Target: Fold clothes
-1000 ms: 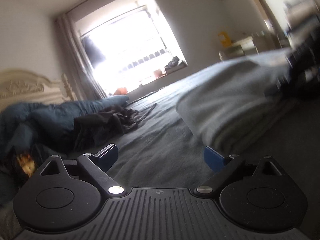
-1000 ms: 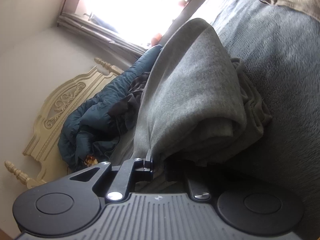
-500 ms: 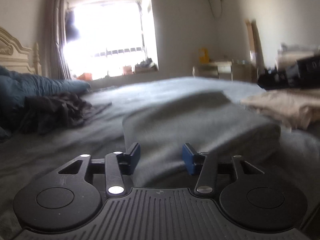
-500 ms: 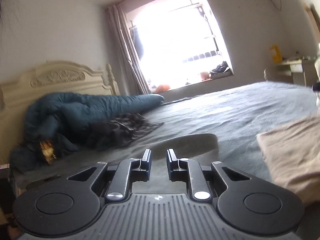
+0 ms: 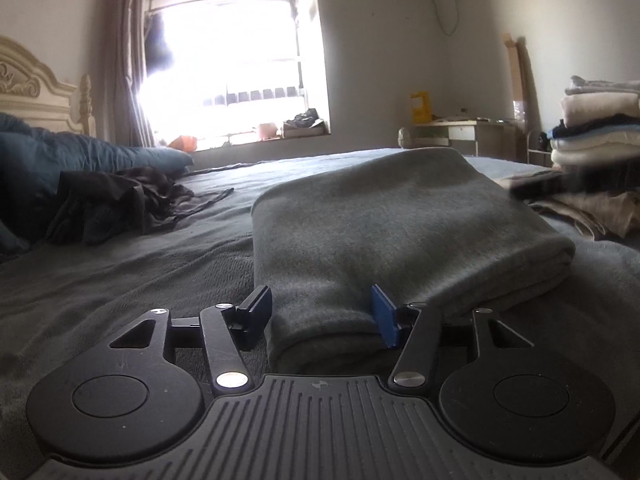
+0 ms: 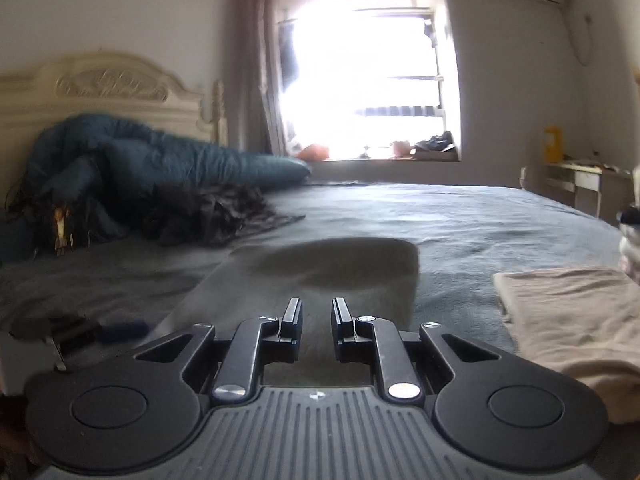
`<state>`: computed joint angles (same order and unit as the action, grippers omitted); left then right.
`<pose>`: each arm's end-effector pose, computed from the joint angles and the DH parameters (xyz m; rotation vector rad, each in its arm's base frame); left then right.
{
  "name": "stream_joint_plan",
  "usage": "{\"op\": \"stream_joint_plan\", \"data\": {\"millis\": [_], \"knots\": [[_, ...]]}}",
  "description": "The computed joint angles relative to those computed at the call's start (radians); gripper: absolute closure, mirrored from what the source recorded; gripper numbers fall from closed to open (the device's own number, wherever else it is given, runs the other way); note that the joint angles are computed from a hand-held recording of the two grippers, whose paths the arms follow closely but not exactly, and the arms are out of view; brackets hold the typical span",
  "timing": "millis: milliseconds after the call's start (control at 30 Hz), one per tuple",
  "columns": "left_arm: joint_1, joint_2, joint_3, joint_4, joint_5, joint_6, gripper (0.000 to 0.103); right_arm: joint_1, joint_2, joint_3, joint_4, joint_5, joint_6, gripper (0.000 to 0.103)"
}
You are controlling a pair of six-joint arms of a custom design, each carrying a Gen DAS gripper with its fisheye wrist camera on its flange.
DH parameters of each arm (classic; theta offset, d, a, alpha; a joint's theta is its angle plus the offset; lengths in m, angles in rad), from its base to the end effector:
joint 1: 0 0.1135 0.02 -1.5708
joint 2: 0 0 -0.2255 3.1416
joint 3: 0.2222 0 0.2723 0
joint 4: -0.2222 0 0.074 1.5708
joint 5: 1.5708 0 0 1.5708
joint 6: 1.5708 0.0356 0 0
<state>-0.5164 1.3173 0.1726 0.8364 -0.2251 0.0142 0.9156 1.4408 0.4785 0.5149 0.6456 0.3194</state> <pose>0.2052 -0.1074 0.0818 0.3407 1.8420 -0.1347 0.1901 0.2123 0.1092 -0.1744 1.9195 0.1729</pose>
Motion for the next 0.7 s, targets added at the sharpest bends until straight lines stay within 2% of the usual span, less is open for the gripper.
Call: {"op": "stream_joint_plan", "data": {"millis": [67,100,167,267,333,400,433,467,567,700], "knots": [[-0.003,0.000,-0.006,0.007,-0.005,-0.029,0.041,-0.026,0.114,0.010,0.054,-0.039,0.017,0.086],[-0.002,-0.001,-0.010,0.011,-0.004,-0.045,0.041,-0.027,0.116,0.014,0.050,-0.038,0.034,0.086],[0.006,0.004,-0.018,0.032,0.006,-0.065,0.041,-0.023,0.031,0.039,-0.072,-0.042,0.078,0.085],[0.013,0.049,-0.024,0.099,0.023,-0.096,0.041,-0.021,-0.011,0.108,-0.095,-0.042,-0.009,0.084],[0.008,0.072,-0.032,0.141,0.016,-0.105,0.041,-0.054,0.063,0.197,-0.122,-0.035,-0.053,0.085],[0.002,0.097,-0.038,0.182,0.011,-0.114,0.041,-0.122,0.197,0.316,-0.217,-0.028,-0.022,0.086],[0.002,0.110,-0.038,0.200,0.014,-0.122,0.041,-0.175,0.258,0.345,-0.235,-0.076,0.024,0.086],[0.001,0.124,-0.038,0.218,0.017,-0.130,0.041,-0.223,0.270,0.328,-0.198,-0.149,0.075,0.086],[0.014,0.155,-0.048,0.272,0.038,-0.142,0.041,-0.255,0.187,0.362,-0.316,-0.203,0.123,0.086],[0.051,0.186,-0.055,0.319,0.098,-0.172,0.041,-0.310,0.183,0.437,-0.342,-0.204,0.113,0.086]]}}
